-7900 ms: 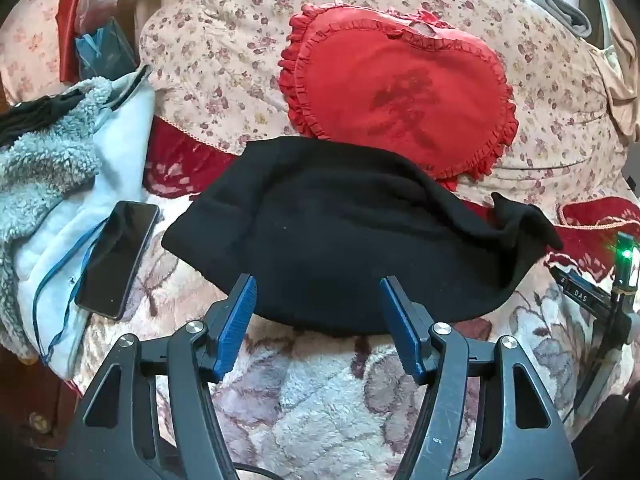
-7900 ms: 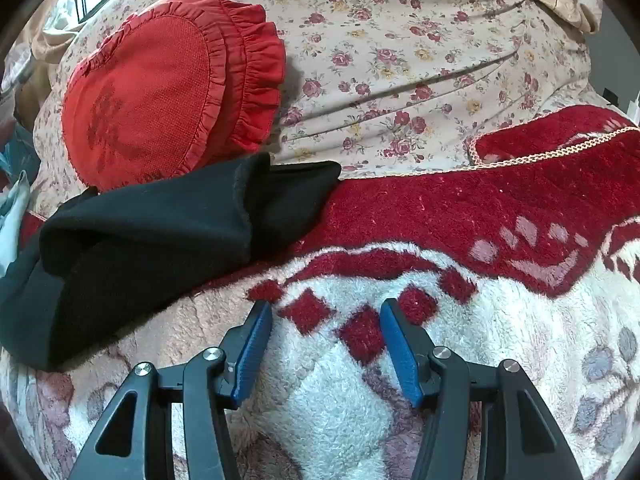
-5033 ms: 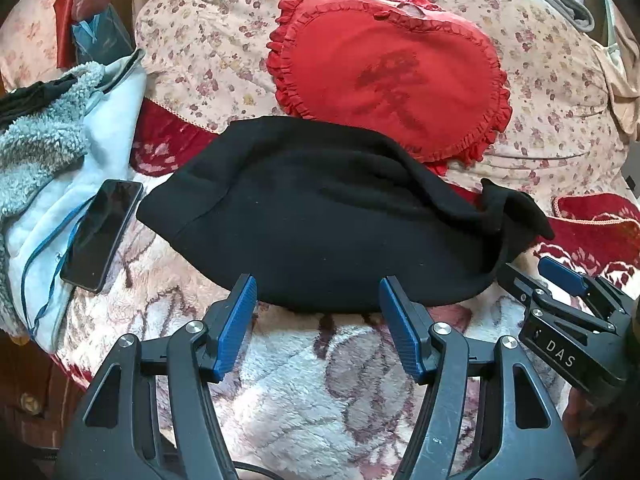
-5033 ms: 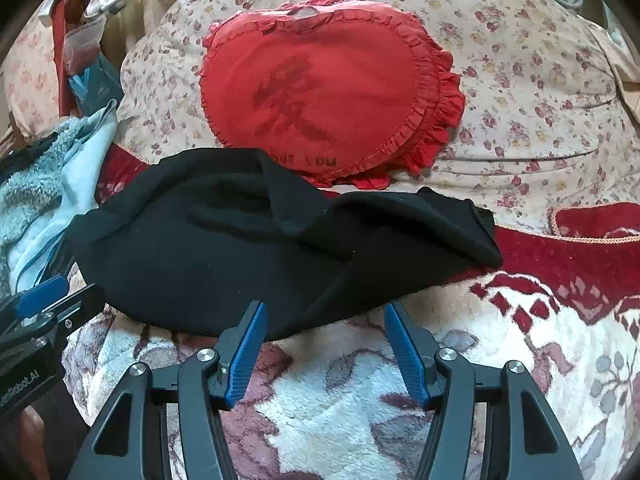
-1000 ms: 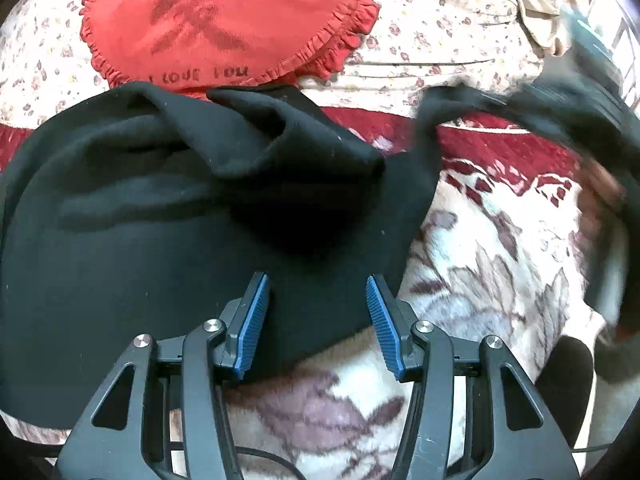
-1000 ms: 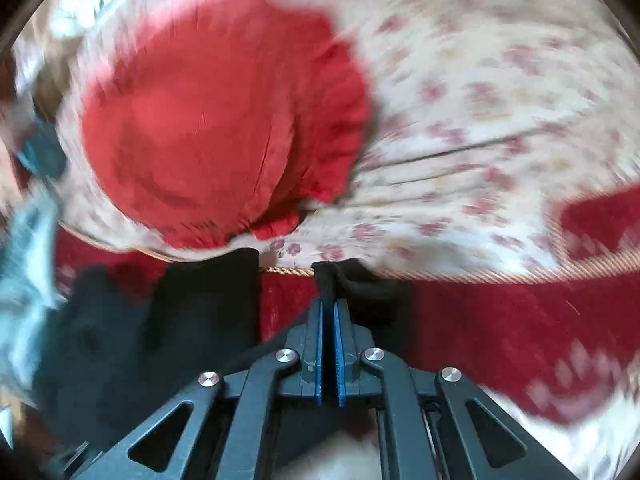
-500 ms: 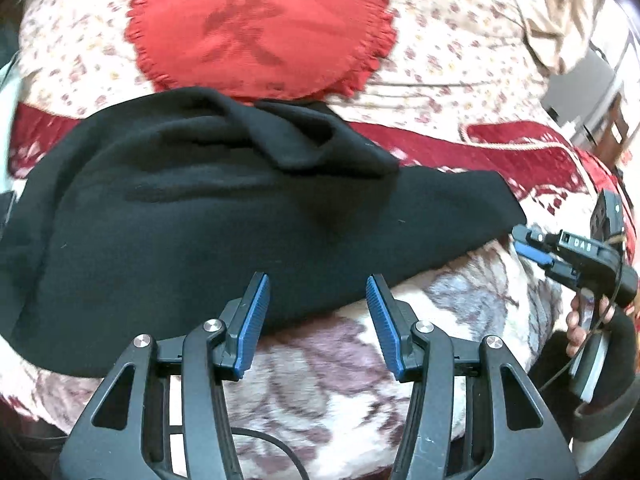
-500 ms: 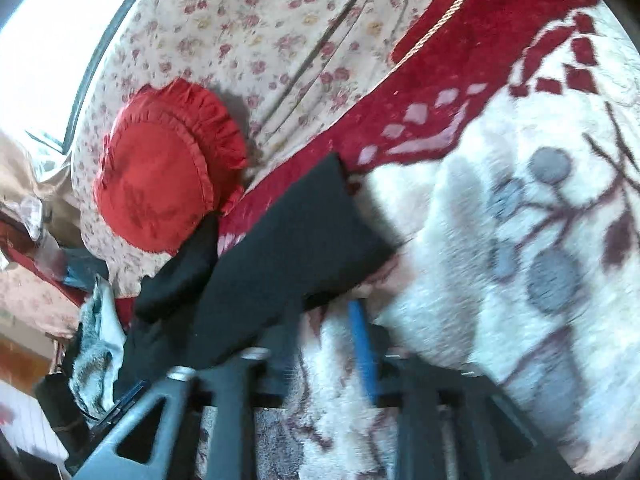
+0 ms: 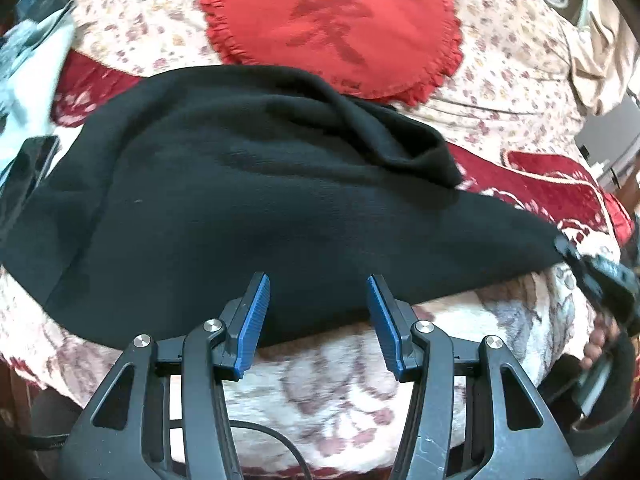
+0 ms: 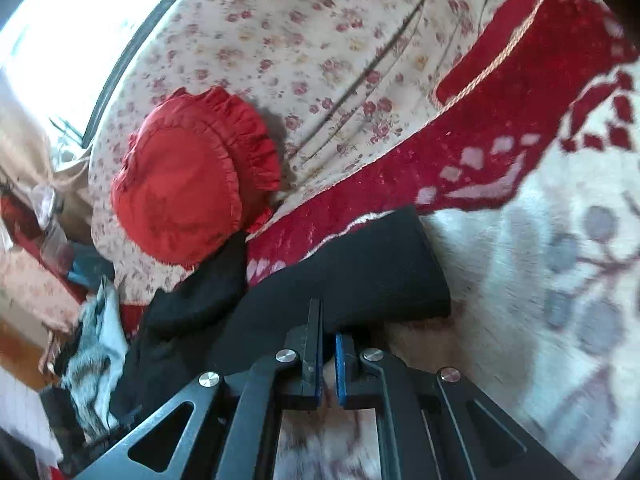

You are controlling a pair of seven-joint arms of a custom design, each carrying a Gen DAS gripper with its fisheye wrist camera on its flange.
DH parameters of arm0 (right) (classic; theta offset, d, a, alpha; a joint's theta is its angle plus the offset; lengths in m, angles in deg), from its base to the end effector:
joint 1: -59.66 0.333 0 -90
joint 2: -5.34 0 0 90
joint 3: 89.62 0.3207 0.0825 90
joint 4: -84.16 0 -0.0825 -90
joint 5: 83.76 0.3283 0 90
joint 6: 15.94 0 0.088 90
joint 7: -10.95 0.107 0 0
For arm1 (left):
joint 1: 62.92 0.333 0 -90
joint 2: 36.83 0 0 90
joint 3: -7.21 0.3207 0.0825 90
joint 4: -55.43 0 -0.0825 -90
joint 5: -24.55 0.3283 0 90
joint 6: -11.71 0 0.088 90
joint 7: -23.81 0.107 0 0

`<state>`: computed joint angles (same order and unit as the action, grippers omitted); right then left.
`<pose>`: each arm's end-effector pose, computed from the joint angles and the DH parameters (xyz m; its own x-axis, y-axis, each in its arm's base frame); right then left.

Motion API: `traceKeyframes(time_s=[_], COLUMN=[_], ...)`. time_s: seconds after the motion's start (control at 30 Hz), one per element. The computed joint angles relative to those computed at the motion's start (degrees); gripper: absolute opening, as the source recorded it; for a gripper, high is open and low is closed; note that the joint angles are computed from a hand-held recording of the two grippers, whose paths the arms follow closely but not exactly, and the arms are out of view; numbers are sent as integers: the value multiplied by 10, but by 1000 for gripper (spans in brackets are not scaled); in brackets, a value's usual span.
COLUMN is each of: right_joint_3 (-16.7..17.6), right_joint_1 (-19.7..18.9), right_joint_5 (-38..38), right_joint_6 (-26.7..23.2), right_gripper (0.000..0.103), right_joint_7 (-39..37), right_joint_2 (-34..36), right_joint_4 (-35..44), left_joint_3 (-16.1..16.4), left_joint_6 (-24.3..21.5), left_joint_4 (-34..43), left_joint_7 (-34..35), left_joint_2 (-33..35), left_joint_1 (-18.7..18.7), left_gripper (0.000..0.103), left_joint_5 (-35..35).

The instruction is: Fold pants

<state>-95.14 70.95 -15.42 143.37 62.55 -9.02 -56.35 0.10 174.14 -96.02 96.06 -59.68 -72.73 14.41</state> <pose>0.4322 0.0001 0.4715 -0.0414 -0.8248 -0.5639 -0.7685 0.3869 -0.5096 0.3768 -0.1085 0.4789 0.0879 -0.9634 0.2533 -0.8428 -0.2075 -0.4967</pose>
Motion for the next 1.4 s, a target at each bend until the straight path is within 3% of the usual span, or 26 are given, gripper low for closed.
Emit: traceKeyframes(time_s=[0.13, 0.2, 0.27, 0.33, 0.37, 0.47, 0.57, 0.6, 0.7, 0.77, 0.83, 0.97, 1.2, 1.4], right_joint_3=[8, 12, 23, 53, 54, 27, -6, 2, 63, 36, 18, 44, 118, 127], right_joint_1=[-27, -24, -30, -58, -56, -3, 68, 68, 24, 63, 94, 100, 97, 115], right_joint_5=[-127, -142, -193, -304, -323, -311, -241, -252, -385, -343, -274, -201, -314, -456], right_joint_6=[-31, -14, 4, 32, 34, 37, 27, 24, 78, 73, 26, -60, -95, -130], right_gripper=[4, 4, 19, 26, 27, 31, 32, 32, 33, 33, 33, 34, 39, 41], right_joint_7=[93, 108, 148, 232, 241, 212, 141, 145, 261, 219, 143, 57, 83, 174], right_joint_2=[12, 14, 2, -14, -18, -25, -2, 9, 30, 42, 64, 138, 287, 405], right_joint_4=[-18, -23, -30, -38, -35, -14, 25, 37, 49, 77, 120, 218, 395, 541], left_joint_3=[11, 19, 24, 19, 19, 3, -27, -30, -33, 4, 30, 29, 55, 58], left_joint_6=[5, 4, 6, 9, 12, 26, 20, 22, 6, 9, 26, 18, 20, 30], left_joint_4=[-9, -9, -11, -7, -4, 6, 21, 22, 28, 28, 23, 30, 53, 71], left_joint_7=[-9, -10, -8, -15, -18, -42, -91, -104, -146, -117, -84, -73, -22, 7], left_joint_2=[-3, -4, -8, -6, -3, 10, 27, 31, 44, 58, 66, 65, 76, 105], left_joint_1=[10, 10, 15, 35, 41, 80, 145, 161, 201, 177, 157, 158, 148, 163], left_gripper=[50, 50, 51, 58, 62, 63, 63, 63, 63, 63, 63, 63, 63, 63], left_joint_5=[-9, -17, -20, -8, -5, 27, 100, 122, 178, 160, 132, 126, 82, 71])
